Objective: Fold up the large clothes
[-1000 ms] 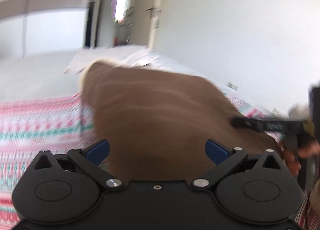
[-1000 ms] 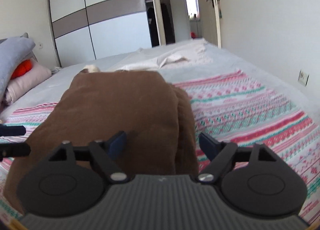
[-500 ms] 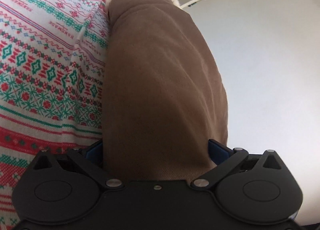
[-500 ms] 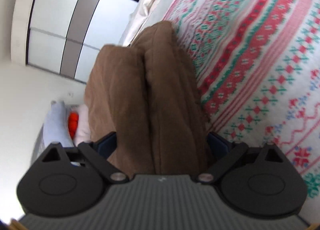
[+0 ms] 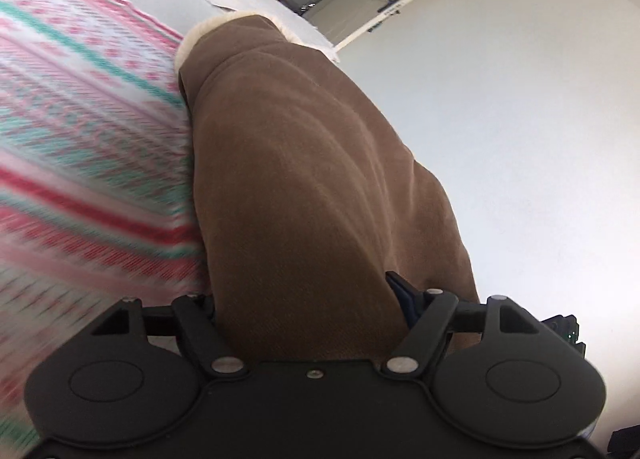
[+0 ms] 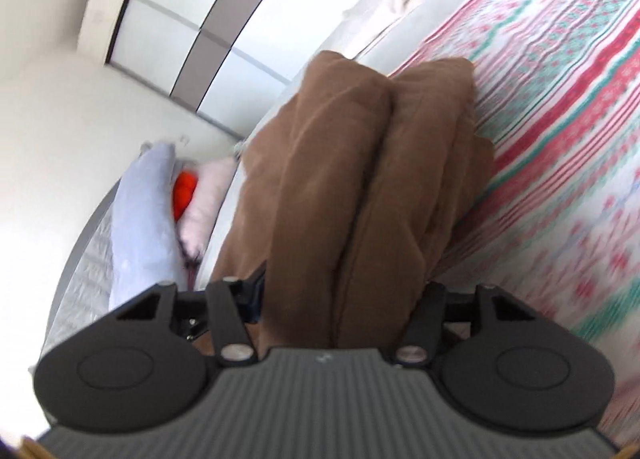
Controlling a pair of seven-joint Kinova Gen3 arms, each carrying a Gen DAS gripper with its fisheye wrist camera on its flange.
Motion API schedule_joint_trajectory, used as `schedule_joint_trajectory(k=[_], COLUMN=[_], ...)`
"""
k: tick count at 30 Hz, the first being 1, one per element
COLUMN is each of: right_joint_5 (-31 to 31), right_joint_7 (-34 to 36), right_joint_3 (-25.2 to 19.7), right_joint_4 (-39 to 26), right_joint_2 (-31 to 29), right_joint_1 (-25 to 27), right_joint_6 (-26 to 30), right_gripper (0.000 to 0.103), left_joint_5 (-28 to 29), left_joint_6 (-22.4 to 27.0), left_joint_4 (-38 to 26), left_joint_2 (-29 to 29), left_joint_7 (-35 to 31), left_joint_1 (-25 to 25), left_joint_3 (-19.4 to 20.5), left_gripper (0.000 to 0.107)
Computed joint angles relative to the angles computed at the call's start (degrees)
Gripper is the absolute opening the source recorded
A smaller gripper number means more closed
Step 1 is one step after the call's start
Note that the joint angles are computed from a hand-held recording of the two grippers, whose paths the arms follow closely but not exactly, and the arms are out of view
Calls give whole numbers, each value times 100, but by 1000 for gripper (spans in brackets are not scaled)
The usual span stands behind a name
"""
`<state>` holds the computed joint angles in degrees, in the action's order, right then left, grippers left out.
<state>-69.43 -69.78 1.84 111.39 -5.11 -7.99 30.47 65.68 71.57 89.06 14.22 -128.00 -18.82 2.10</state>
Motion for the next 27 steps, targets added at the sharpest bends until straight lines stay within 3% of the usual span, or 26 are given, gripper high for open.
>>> schedule_joint_trajectory(k=[5, 7, 8, 10, 15, 17, 19, 21, 24, 25, 27], right_joint_5=[572, 954, 1187, 1653, 2818, 3284, 3750, 4216, 4476, 4558, 4764], right_joint_7=[-1146, -1612, -1845, -2311, -3334, -3644, -3976, -4239, -3955, -3842, -3895], right_joint_3=[-1280, -1810, -2076, -2607, -3878, -4245, -4450, -4903, -5699, -5964, -6495], right_joint_4=[105, 168, 234, 355, 349, 258, 295, 382, 289, 219, -51], right_joint_2=[-252, -249, -228, -253, -1174, -1704, -2235, -2766, -3165, -3175, -3106], right_joint_1=[542, 895, 1058, 1437, 2752, 3261, 3429, 3705, 4324, 4520, 5039], right_joint_6=[-165, -225, -323, -562, -567, -373, -534, -921, -1233, -1232, -950], right_gripper=[53, 54, 57, 74, 78, 80, 79, 74, 51, 43, 37], left_joint_5=[-477, -752, -861, -853, -288, -16, 107, 146, 344, 423, 494], left_joint_6=[855, 907, 793, 353, -526, -971, -1437, -1903, -2460, -2482, -2302], left_joint_4=[193, 390, 560, 1087, 2152, 2593, 2966, 3182, 3460, 3493, 3441], left_joint_2=[-496, -600, -639, -799, -1766, -2297, -2827, -3244, -3650, -3651, -3403], left_joint_7=[-112, -231, -263, -606, -1441, -1907, -2373, -2839, -3538, -3771, -4194], left_joint_1=[-525, -737, -684, -409, -629, -362, 147, 557, 1336, 1601, 2026], left_joint_3=[-447, -404, -476, -786, -827, -1180, -1582, -1724, -2013, -2226, -2609], left_gripper=[72, 77, 82, 94, 94, 94, 94, 94, 92, 92, 91])
